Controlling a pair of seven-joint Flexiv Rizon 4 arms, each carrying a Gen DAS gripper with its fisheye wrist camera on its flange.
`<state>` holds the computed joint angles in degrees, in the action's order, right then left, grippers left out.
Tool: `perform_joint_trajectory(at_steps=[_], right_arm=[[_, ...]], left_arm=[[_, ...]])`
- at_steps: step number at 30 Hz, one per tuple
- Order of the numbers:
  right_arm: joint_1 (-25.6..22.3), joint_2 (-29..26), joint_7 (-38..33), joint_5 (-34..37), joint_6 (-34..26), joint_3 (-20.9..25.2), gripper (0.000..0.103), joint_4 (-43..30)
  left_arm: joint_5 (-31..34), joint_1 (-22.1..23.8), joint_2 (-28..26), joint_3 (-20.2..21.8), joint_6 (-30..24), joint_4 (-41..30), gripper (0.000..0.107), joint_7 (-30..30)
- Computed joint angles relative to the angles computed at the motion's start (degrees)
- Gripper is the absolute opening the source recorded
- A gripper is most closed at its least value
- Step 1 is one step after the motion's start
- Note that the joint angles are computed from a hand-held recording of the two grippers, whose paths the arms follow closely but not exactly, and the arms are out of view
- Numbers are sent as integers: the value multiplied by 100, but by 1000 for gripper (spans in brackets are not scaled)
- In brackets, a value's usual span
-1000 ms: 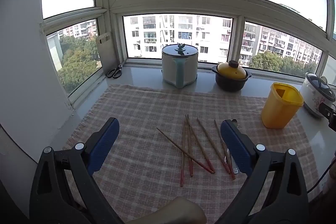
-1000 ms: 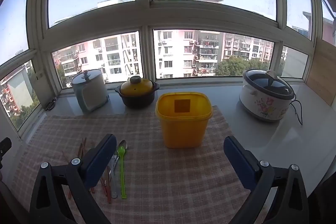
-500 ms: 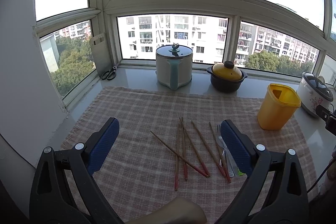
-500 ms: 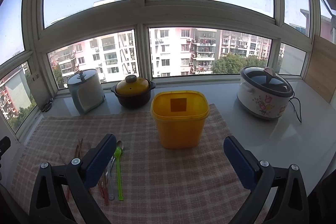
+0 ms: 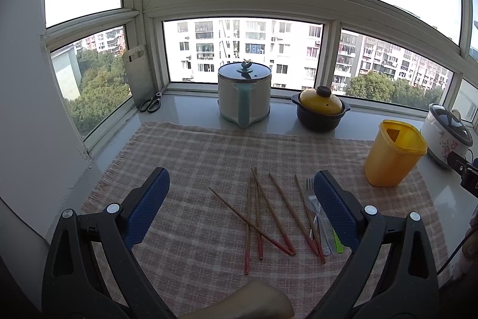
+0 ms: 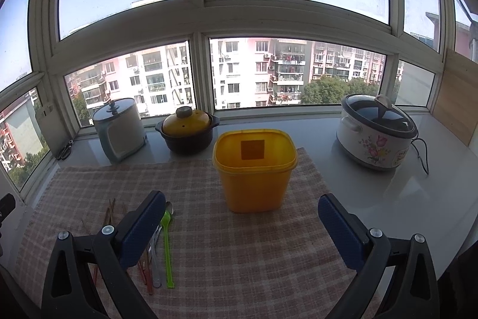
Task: Organize utensils
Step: 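Move both tools toward the utensils lying on the checkered cloth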
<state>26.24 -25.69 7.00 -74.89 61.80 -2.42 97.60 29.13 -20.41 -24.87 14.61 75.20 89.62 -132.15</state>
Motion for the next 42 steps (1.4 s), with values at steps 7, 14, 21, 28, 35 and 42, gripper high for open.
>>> perform_joint_trajectory(at_steps=[7,14,21,28,35,42], right_arm=[[11,-65,-73,137,-12,-9,103,-67],[46,-100,-113,224,-30,-37,103,-93],[97,-138,-230,367,-146,-49,103,-161],[147,-133,-268,398,-264,-64,103,-194],[158,-165,-294,450,-327,-63,103,-242],[185,-212,-398,540,-390,-76,103,-315]], left_arm=[[-68,45,-41,-48,4,-49,99,92],[-275,167,-79,-174,54,-40,99,317],[-436,120,-130,-109,105,-34,99,444],[-641,167,-212,-132,181,-37,99,661],[-788,139,-276,-82,225,-57,99,811],[-983,207,-349,-129,175,-70,99,1008]])
